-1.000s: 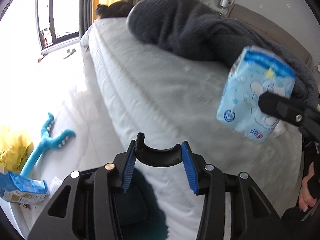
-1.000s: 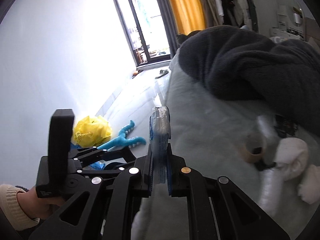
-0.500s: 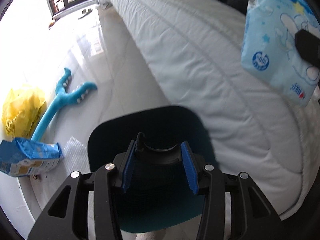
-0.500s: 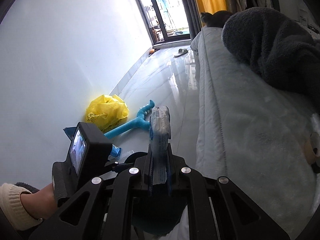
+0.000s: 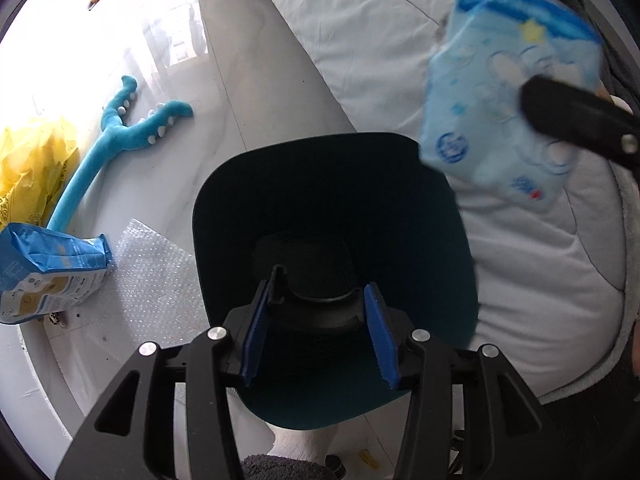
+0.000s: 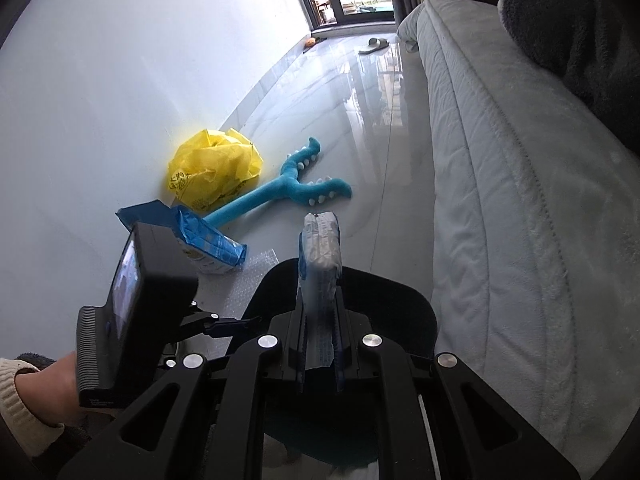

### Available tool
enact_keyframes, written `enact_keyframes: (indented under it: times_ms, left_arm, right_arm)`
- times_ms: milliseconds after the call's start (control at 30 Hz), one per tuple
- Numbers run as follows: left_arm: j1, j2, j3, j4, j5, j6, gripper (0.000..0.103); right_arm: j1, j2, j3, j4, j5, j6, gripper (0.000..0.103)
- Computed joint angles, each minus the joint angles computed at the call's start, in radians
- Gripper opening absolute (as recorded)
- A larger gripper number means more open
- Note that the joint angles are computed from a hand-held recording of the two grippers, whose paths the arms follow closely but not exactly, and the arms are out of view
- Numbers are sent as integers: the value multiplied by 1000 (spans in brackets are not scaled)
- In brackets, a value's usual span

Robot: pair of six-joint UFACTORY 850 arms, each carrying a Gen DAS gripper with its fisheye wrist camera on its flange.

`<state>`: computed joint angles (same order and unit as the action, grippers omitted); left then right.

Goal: Collect trash
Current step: 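Carry the diaper pack with the right tool over the black bin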

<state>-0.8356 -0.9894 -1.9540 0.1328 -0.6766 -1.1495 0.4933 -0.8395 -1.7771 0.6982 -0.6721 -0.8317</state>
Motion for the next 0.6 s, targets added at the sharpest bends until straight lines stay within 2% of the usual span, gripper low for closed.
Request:
enact_keyframes:
  times_ms: [167,333,600]
  left_arm:
    - [-2,54,90,40,72,-56,58]
    - [-12,107,156,207,101,-204,69]
    - [-38,166,213,550,56,-490,71]
  right_arm:
    - [14,-38,-30,-84,-10,78,11]
    - [26,-75,-63,-144,-31,147,11]
    - [31,-119,-105,-177,-73,215,11]
